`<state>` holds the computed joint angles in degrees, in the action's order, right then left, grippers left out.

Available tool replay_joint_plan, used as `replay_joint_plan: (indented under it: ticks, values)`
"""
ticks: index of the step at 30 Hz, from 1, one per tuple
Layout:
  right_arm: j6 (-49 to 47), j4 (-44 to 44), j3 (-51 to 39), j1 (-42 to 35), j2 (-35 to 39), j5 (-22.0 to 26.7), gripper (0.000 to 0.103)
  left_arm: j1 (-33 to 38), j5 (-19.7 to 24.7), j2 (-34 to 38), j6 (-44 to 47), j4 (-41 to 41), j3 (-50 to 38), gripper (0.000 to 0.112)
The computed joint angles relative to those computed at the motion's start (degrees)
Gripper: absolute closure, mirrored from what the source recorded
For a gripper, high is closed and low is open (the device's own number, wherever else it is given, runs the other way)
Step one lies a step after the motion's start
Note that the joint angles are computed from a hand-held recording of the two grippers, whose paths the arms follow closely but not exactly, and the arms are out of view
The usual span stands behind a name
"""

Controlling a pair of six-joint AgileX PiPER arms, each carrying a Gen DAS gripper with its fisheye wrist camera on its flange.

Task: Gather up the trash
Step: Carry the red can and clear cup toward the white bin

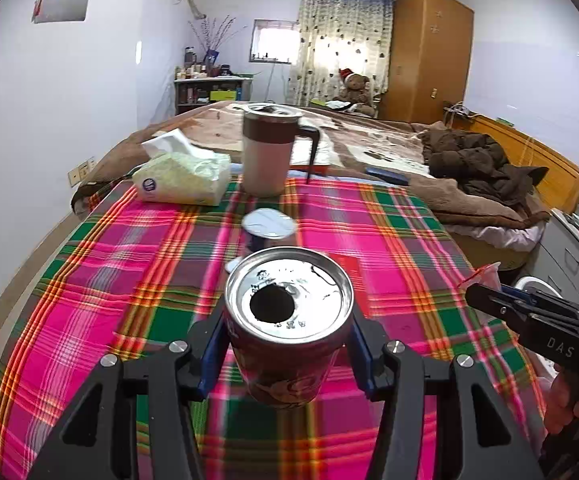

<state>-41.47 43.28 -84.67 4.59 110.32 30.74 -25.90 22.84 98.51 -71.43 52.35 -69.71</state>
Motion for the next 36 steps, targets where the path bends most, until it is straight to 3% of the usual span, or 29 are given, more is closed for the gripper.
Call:
replay_joint_plan:
  ticks: [13,36]
  values:
    - [-7.3,6.8,9.3,-6.6,-7.9,-2.2,0.072,-9.2,2.0,0.7,1.6,-1.0,-4.4,0.058]
    - [-13.8,12.8,15.5,-21.5,-14.0,-3.6,0.072,-20.1,4.6,15.1,22.7,-18.6,-28.7,0.058]
